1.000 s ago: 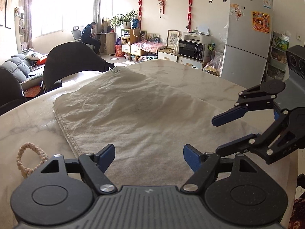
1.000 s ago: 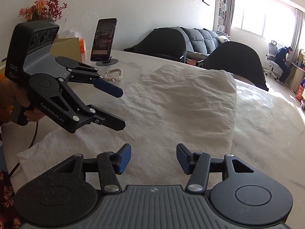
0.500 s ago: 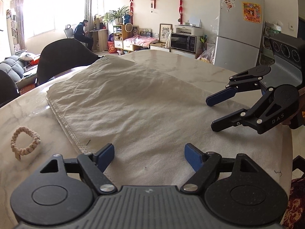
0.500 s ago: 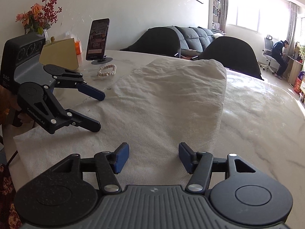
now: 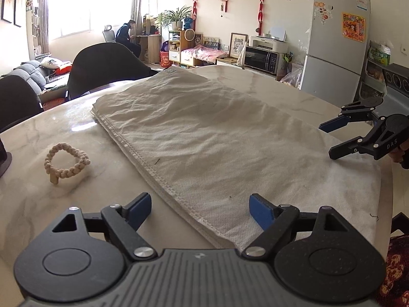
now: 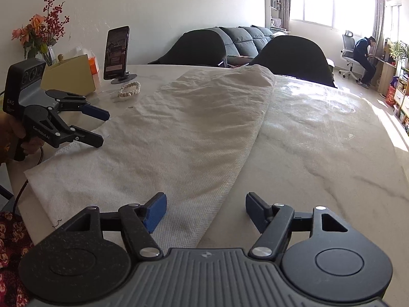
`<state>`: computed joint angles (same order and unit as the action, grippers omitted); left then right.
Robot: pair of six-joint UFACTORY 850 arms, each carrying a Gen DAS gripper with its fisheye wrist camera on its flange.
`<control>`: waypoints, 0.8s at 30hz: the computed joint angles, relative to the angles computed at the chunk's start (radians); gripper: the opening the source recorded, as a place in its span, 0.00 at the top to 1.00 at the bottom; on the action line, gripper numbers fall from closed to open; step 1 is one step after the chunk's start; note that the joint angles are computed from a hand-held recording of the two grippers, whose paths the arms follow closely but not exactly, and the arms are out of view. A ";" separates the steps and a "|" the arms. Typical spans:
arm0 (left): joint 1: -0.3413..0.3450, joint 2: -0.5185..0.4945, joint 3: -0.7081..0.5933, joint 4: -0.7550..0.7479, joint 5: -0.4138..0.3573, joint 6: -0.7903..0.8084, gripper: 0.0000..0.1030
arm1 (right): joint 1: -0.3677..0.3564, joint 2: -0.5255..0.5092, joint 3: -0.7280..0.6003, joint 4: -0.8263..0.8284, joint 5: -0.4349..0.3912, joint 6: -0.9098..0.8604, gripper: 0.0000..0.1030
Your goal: Fold shopping bag
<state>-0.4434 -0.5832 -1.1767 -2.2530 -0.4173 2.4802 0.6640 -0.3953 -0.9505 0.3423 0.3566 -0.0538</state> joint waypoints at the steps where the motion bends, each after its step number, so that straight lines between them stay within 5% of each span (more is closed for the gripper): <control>1: 0.006 -0.008 -0.012 0.016 -0.008 -0.049 0.21 | -0.009 -0.001 -0.002 -0.041 0.000 0.056 0.31; 14: 0.054 -0.088 -0.142 0.191 -0.086 -0.470 0.30 | -0.130 -0.081 -0.078 -0.560 0.097 0.806 0.46; 20: 0.043 -0.096 -0.153 0.181 -0.075 -0.430 0.30 | -0.143 -0.117 -0.105 -0.591 0.144 0.896 0.55; 24: 0.040 -0.111 -0.167 0.185 -0.076 -0.426 0.30 | -0.141 -0.123 -0.113 -0.540 0.135 0.878 0.72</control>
